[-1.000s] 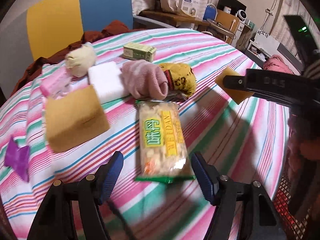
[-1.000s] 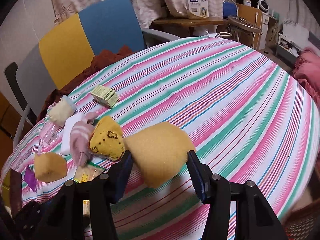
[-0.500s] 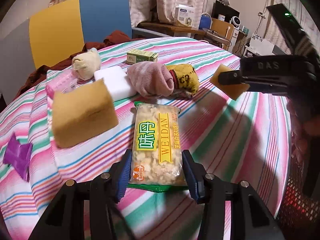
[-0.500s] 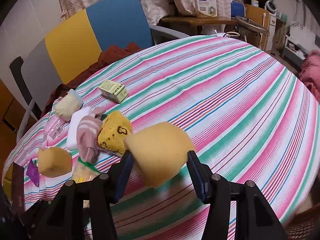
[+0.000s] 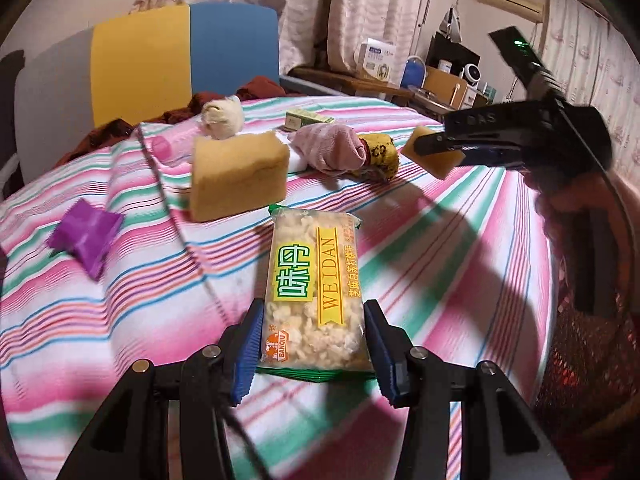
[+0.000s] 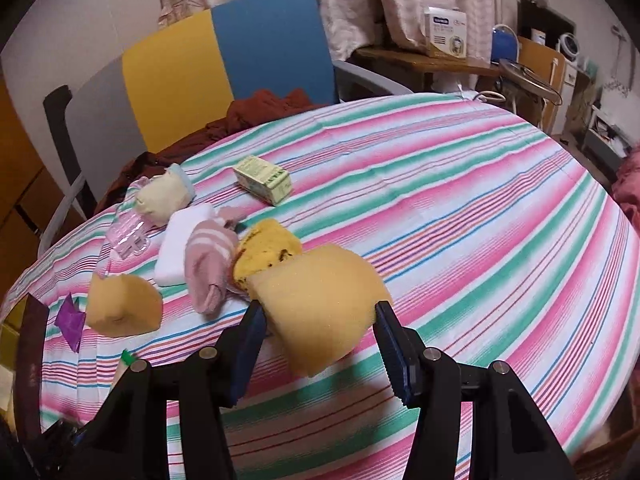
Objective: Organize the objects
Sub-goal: 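Carry the WEIDAN bag and sponge over the gold tray with both tools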
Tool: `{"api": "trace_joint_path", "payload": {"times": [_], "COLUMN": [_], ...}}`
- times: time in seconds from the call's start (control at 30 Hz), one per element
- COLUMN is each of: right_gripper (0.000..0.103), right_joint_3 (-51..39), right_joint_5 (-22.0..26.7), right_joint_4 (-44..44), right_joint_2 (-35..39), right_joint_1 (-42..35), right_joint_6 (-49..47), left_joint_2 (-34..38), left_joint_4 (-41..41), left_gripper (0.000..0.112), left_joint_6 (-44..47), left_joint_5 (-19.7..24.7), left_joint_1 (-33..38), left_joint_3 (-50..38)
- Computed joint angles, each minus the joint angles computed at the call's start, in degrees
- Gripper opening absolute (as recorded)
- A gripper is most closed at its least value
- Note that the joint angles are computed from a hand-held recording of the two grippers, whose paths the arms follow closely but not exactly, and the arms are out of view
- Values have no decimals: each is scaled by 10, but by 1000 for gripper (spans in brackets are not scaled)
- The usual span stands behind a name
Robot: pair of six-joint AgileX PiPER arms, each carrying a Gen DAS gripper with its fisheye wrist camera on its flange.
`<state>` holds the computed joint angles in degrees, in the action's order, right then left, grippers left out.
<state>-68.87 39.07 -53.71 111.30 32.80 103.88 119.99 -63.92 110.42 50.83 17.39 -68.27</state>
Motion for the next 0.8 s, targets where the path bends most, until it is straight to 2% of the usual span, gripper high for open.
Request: {"api": "trace_joint_path", "payload": {"times": [0.13,0.23,0.5,0.8], "right_gripper": [56,56,56,56], "right_joint_3": [-14,-28,-32,-63], "right_joint_5": [22,41,73,107], "right_joint_4": [1,13,-17,-26], "right_joint_2": [7,15,14,30], "right_joint_1": [7,11,29,57], "right_joint_6": [-15,-35,-18,-38], "left_joint_2": [-12,-7,8,3], "left_joint_4": [-3,17,52,34], "left_gripper": [49,48,48,48], "left_joint_6": [33,0,-70,-81], "left_joint_5": [10,37,102,158], "left_joint_1": [30,54,116,187], "left_joint_3": [21,7,-35,-82]}}
